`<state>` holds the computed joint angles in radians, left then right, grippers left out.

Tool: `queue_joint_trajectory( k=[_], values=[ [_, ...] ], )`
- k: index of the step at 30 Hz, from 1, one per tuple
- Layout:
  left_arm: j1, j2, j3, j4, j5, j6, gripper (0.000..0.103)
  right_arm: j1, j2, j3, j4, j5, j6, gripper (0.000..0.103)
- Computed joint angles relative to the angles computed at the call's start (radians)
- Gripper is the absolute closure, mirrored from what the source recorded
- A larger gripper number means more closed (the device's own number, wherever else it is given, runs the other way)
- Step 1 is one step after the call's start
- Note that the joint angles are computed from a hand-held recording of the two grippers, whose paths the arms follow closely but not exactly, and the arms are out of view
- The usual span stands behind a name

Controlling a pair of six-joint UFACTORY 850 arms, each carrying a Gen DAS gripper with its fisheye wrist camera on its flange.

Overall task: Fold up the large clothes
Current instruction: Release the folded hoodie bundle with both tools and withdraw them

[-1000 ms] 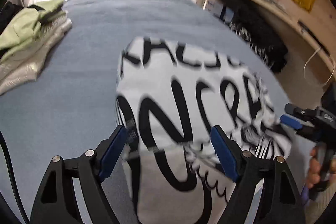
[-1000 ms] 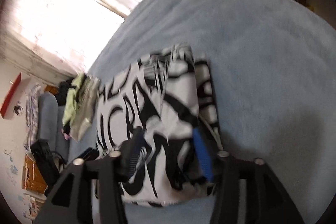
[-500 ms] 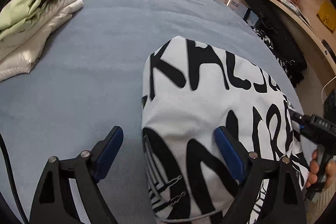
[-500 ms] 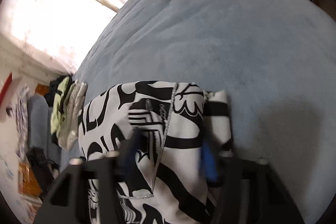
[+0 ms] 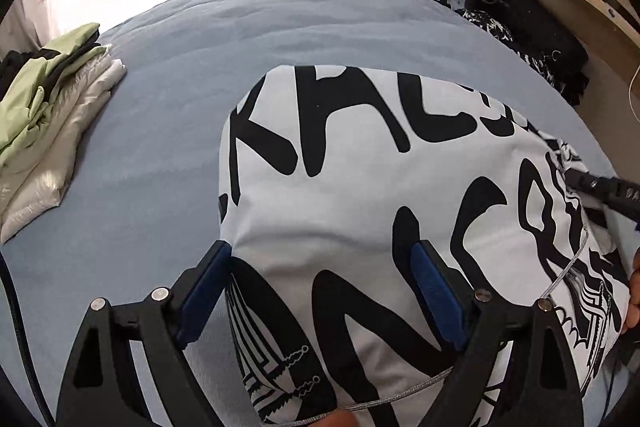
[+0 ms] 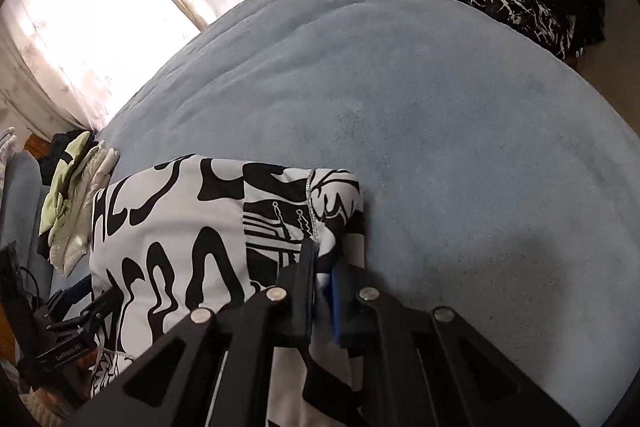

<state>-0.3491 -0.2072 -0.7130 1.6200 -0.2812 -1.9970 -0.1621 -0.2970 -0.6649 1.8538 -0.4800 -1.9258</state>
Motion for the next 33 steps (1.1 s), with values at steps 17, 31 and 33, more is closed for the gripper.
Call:
queue_joint_trajectory(
  k=[17,31,33],
  values=[
    [-0.214,0.38,0.305,-0.246,-0.071,0.03,0.014,0.144,0.465,0.357,-0.174,-0.066,0.02,0.09],
    [-0.182,0.37,0.335,-0.186,0.015,-0.122,0.012,-0.066,0.402,0.389,-0.135,-0.068,-0.052,0.094],
    [-0.179,0.37,0.333,-0.202,0.017,-0.11,0.012,-0.064,0.417,0.396,-0.13,-0.056,-0.059,0.094]
  ],
)
